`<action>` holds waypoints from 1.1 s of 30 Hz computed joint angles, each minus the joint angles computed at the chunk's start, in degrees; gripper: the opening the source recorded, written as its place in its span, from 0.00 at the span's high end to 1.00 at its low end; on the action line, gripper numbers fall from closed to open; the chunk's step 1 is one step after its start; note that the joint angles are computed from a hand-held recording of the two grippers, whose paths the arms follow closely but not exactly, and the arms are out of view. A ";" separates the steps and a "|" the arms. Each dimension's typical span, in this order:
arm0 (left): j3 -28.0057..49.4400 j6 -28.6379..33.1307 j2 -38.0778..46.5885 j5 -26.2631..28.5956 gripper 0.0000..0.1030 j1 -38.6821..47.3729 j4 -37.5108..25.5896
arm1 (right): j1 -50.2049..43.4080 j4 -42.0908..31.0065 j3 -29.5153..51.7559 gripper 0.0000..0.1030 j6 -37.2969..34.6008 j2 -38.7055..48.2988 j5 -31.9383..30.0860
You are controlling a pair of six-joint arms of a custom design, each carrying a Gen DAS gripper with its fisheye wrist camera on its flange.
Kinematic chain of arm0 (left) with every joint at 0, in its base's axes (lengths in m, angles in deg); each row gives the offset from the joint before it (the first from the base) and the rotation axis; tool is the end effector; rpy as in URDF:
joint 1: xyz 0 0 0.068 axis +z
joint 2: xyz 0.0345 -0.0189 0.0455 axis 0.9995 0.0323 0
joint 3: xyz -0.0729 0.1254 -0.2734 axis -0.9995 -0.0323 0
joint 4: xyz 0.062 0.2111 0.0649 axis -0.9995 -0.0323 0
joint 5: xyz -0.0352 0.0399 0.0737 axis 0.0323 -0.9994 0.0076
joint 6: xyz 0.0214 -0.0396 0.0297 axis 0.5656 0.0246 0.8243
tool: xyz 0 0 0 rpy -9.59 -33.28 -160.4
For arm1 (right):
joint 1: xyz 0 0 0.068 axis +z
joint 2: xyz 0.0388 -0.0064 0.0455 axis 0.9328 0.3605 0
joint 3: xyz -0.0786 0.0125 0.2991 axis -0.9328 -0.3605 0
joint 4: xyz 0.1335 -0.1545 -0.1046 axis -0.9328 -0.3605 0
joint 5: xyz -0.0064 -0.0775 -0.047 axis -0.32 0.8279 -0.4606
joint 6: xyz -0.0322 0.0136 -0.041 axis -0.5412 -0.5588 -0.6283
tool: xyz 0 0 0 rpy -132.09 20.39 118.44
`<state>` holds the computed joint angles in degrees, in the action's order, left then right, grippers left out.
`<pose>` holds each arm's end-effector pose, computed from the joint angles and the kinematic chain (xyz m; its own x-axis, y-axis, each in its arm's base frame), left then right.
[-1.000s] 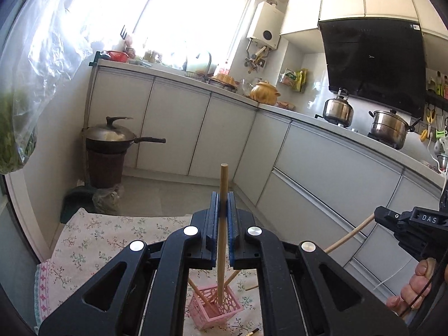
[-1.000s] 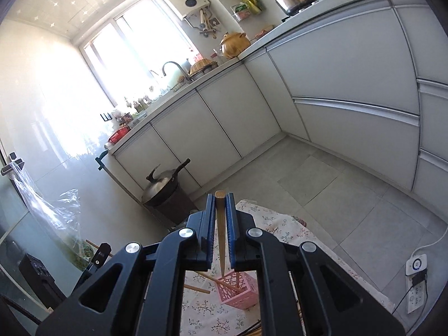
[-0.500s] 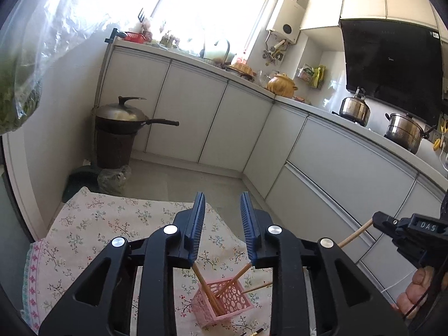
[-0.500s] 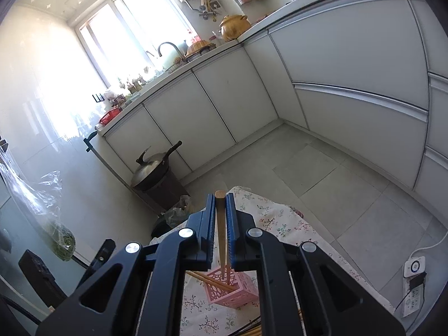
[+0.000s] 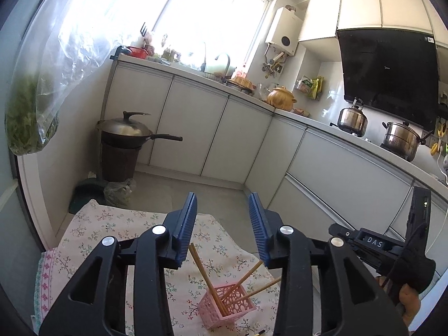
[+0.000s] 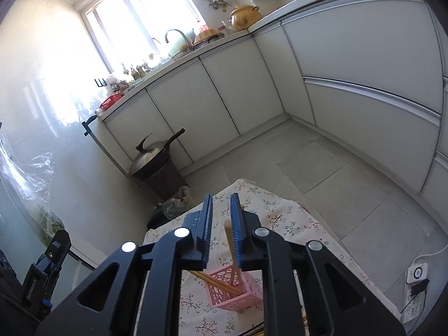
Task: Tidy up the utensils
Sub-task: 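Open the left gripper to drop the chopstick into the pink holder, then lower the left gripper to the chopstick pile and grasp another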
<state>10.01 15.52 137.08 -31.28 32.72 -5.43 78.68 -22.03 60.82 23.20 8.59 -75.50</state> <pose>0.1237 -0.1223 0.4688 -0.1535 -0.4005 -0.9033 -0.3508 0.8767 -0.3291 0.3062 0.0713 0.4471 -0.6461 0.0923 -0.7576 -0.4310 0.7752 0.4619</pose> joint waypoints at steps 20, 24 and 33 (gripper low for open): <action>17.87 -11.36 15.85 -5.67 0.19 -7.75 -22.65 | -3.18 3.12 -9.79 0.46 -11.69 -13.56 3.86; 19.48 -13.81 17.14 -5.76 0.13 -8.62 -25.47 | -5.74 4.02 -12.05 0.33 -13.50 -15.81 3.43; 14.55 -9.52 16.56 1.01 0.07 -9.00 -21.22 | -20.13 1.71 -16.32 0.06 -17.39 -17.81 -5.98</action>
<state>24.56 6.00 153.64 -30.27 23.71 -26.64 58.55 -20.32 44.51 5.81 -9.23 -81.47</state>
